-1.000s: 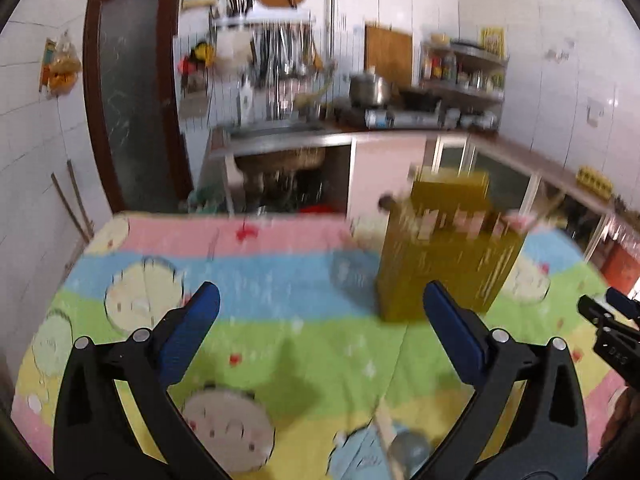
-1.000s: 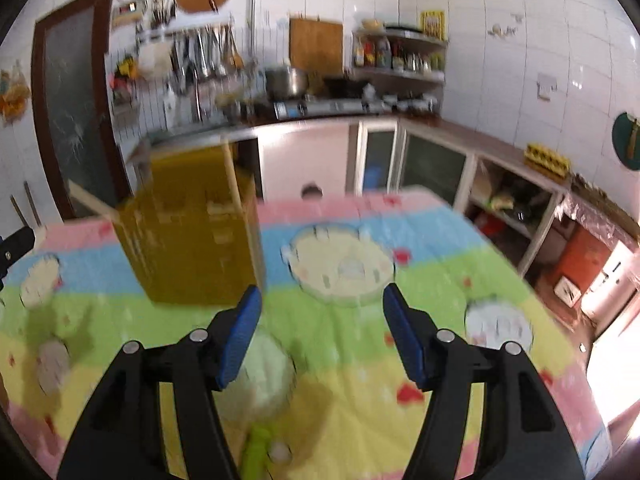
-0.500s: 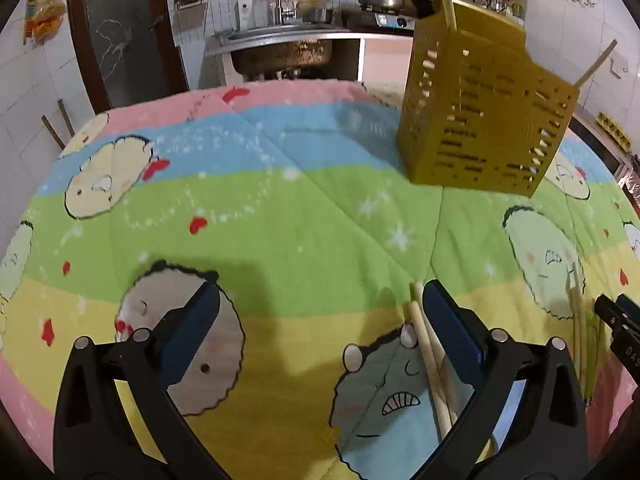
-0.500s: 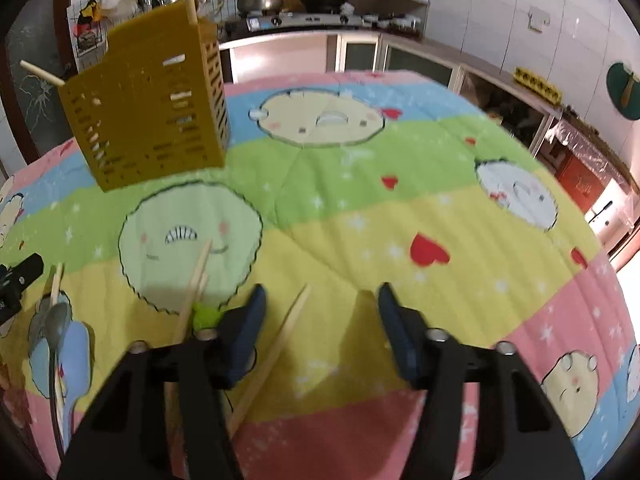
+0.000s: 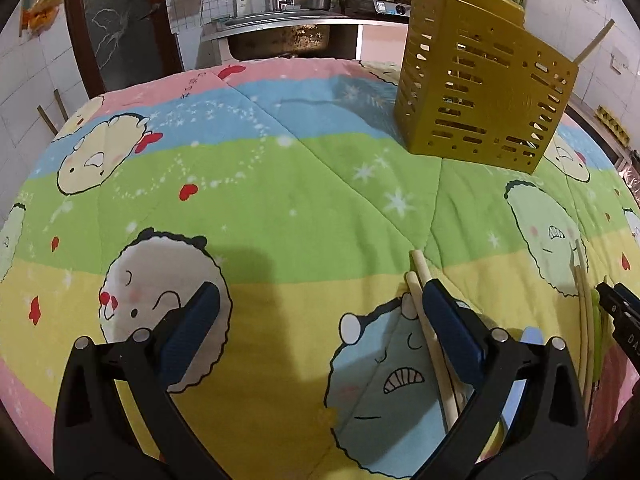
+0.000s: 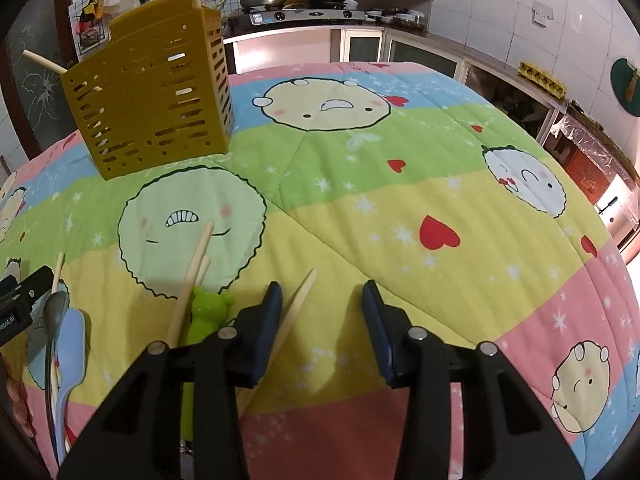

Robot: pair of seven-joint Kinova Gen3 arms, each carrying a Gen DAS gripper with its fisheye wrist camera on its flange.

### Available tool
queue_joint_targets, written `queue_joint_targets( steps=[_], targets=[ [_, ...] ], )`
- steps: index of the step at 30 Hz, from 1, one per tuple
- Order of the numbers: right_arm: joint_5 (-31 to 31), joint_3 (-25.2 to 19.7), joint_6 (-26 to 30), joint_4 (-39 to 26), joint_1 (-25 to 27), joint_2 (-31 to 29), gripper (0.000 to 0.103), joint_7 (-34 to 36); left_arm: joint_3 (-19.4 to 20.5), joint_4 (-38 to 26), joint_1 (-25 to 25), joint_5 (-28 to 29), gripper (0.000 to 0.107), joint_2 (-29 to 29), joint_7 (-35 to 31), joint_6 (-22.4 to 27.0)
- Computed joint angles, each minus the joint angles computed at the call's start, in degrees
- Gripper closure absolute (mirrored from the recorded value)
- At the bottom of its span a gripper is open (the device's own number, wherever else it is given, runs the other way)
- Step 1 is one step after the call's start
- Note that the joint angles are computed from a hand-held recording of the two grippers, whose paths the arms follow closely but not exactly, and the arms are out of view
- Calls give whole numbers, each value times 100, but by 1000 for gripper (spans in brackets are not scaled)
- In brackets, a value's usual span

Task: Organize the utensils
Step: 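Move the left tool back down to the remaining chopsticks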

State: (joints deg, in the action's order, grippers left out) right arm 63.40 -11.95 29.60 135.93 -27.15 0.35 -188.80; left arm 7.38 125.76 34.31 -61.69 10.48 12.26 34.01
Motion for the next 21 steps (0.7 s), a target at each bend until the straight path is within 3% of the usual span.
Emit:
queue_joint_targets(
  steps=[12, 14, 21],
  targets=[
    [-58, -58, 33, 33, -28, -54, 61, -38, 44, -187, 119, 339, 17, 130, -509, 132],
    [-132, -49, 14, -3, -19, -42, 66, 78, 33, -256, 115, 465, 25, 142, -621, 117],
    [-635, 82, -391, -159, 167, -28, 88, 626, 46, -552, 0, 1207, 72, 130, -1594, -62]
  ],
)
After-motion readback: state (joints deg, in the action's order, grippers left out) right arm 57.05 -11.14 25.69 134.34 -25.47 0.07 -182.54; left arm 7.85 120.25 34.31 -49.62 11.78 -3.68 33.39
